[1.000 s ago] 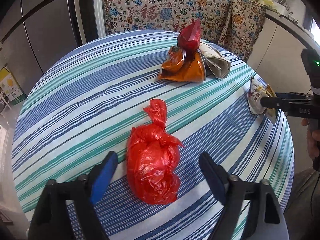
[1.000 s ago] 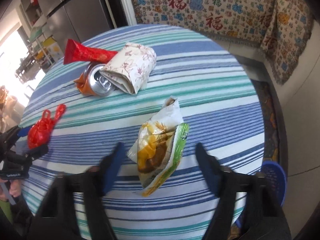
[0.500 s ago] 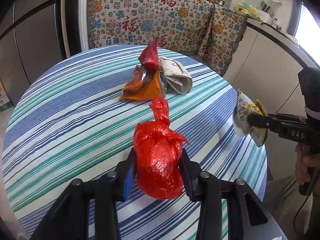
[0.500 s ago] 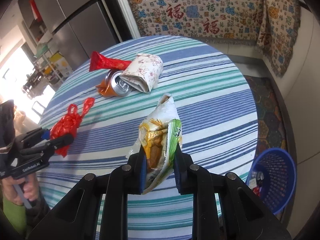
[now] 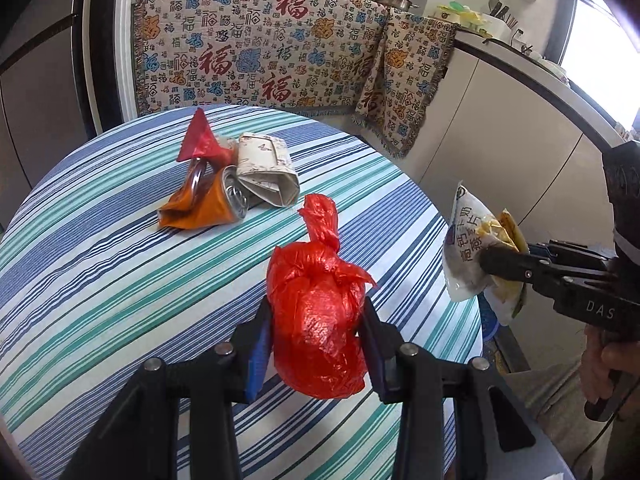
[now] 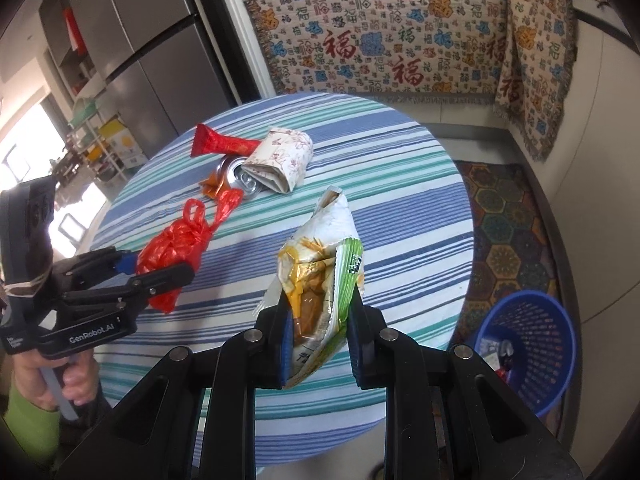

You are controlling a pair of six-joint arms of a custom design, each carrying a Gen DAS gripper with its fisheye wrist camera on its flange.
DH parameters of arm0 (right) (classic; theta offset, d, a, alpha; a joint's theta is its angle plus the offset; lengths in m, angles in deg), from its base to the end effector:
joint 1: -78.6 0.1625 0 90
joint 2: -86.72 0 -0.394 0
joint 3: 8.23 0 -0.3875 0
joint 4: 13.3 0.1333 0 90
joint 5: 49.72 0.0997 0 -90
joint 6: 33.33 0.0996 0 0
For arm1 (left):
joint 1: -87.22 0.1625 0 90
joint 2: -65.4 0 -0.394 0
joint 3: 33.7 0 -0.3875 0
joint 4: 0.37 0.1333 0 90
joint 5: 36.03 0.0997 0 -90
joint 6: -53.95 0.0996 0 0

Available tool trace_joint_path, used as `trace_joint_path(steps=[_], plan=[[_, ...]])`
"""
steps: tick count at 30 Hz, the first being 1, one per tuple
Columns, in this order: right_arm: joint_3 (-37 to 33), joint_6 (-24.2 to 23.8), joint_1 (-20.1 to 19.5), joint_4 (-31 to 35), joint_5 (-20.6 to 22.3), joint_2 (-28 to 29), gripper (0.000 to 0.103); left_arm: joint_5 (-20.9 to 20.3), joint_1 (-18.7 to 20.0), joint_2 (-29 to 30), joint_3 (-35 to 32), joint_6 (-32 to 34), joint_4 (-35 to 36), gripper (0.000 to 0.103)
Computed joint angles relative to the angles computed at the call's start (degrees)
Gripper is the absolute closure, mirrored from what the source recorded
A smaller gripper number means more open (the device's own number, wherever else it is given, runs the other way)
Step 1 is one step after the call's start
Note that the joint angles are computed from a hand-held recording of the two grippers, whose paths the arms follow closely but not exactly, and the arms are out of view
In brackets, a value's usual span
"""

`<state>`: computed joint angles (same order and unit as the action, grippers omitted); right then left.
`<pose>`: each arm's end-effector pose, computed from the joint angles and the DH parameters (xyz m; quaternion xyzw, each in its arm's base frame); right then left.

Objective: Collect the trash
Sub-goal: 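Carry the red bag and snack bag over the wastebasket and open both tools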

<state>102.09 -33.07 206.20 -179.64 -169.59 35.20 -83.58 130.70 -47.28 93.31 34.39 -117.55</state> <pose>0.4123 -0.3982 0.0872 0.2685 -0.9173 0.2220 0.1931 -0.1066 -0.3774 0.3806 0.1765 0.9102 -0.2836 0.2447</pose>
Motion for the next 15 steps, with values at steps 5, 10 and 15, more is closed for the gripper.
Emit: trace_joint_path(steps=[5, 10, 15], plan=[[2.3, 0.6, -0.8, -1.9, -0.8, -2.5, 0.081, -0.5, -1.5, 2.5, -0.7, -0.5, -1.0, 0.062], [5.8, 0.6, -1.9, -3.3, -3.1, -6.9, 0.081, -1.8, -3.2, 6.1, -1.3, -0.3, -3.5, 0.062], [10.0, 1.2, -4.3, -4.0, -6.6, -13.2, 0.081, -4.6, -4.5, 12.2, -2.8, 1.3, -8.2, 0.062]])
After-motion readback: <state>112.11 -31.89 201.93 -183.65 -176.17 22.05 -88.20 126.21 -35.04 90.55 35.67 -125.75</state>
